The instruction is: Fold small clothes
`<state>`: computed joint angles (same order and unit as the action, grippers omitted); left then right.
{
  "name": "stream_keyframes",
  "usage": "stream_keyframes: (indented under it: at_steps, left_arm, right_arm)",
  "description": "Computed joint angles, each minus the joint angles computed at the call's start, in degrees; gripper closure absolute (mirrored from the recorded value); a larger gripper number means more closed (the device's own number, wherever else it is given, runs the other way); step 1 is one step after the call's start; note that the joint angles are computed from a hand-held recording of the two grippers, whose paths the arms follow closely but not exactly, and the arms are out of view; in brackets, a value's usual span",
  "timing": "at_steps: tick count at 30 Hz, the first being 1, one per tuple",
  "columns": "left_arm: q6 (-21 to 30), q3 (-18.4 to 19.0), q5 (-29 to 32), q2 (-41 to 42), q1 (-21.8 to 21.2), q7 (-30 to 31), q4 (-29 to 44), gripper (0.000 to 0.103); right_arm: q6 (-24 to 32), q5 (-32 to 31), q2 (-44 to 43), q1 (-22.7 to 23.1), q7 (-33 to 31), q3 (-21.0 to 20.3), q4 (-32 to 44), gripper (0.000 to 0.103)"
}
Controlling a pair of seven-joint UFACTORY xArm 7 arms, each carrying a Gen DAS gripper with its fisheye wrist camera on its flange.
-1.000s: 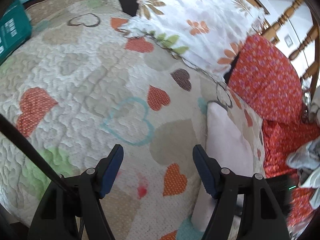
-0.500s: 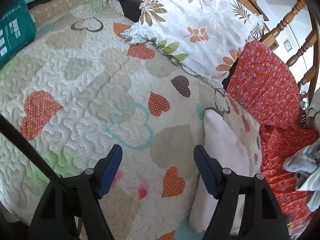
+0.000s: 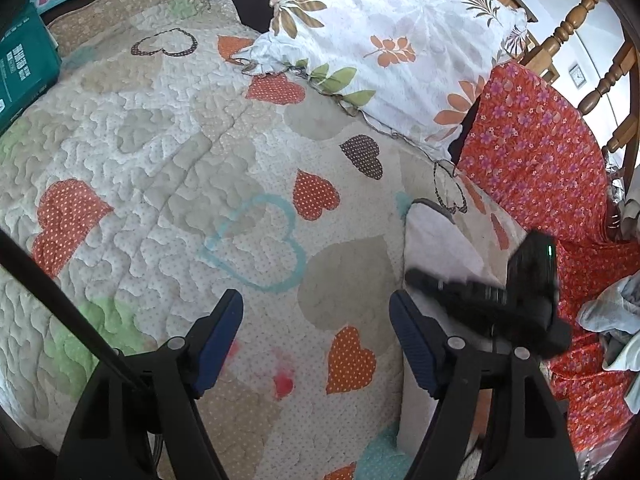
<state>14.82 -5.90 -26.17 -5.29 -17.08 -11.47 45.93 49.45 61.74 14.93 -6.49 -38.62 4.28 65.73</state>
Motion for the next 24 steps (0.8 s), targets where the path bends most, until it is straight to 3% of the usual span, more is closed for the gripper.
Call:
stream_keyframes:
  at_steps: [4, 6, 9, 13, 16, 18, 20, 24]
  left_arm:
    - [0.81, -0.21, -0.41, 0.97, -0.25, 1.08, 1.2, 0.029]
    - [0.75, -0.49, 0.26, 1.12, -0.15, 0.76, 1.38, 0.029]
    - [0.5, -0.71, 1.63, 1.11, 0.12, -0.36, 1.33, 0.029]
    - [0.58, -0.71, 2.43, 1.46, 0.4, -1.56, 1.41, 0.029]
    - [0.57, -0.96, 4.25, 1.6, 0.67, -3.16, 1.2, 0.029]
    - [0.39, -1.13, 5.68, 1.55, 0.81, -4.51, 0.85, 0.029]
    - [0.48, -1.12, 5.88, 1.54, 0.7, -4.68, 0.66, 0.029]
    - [0.06, -1.44, 7.91, 1.29, 0.65, -6.1, -0.05, 0.029]
  right_arm:
    - [-8.61, -6.52, 1.4, 2.3, 7.78, -0.64, 3.58, 0.099]
    - [-8.58, -5.39, 1.96, 1.7, 9.49, -0.85, 4.84, 0.095]
    - [-4.53, 3.32, -0.8, -2.51, 2.84, 1.3, 2.06, 0.081]
    - [2.08, 7.09, -6.98, -1.97, -4.83, -0.12, -6.39, 0.081]
    - [6.46, 10.86, -13.67, -1.24, -13.14, -2.49, -17.11, 0.082]
    - [11.56, 8.82, -15.06, -0.97, -13.07, -4.84, -20.07, 0.082]
    - [13.01, 5.91, -17.33, -0.7, -11.51, -6.3, -23.72, 0.085]
    - [17.44, 3.41, -24.52, -2.48, -12.37, -11.21, -26.2, 0.079]
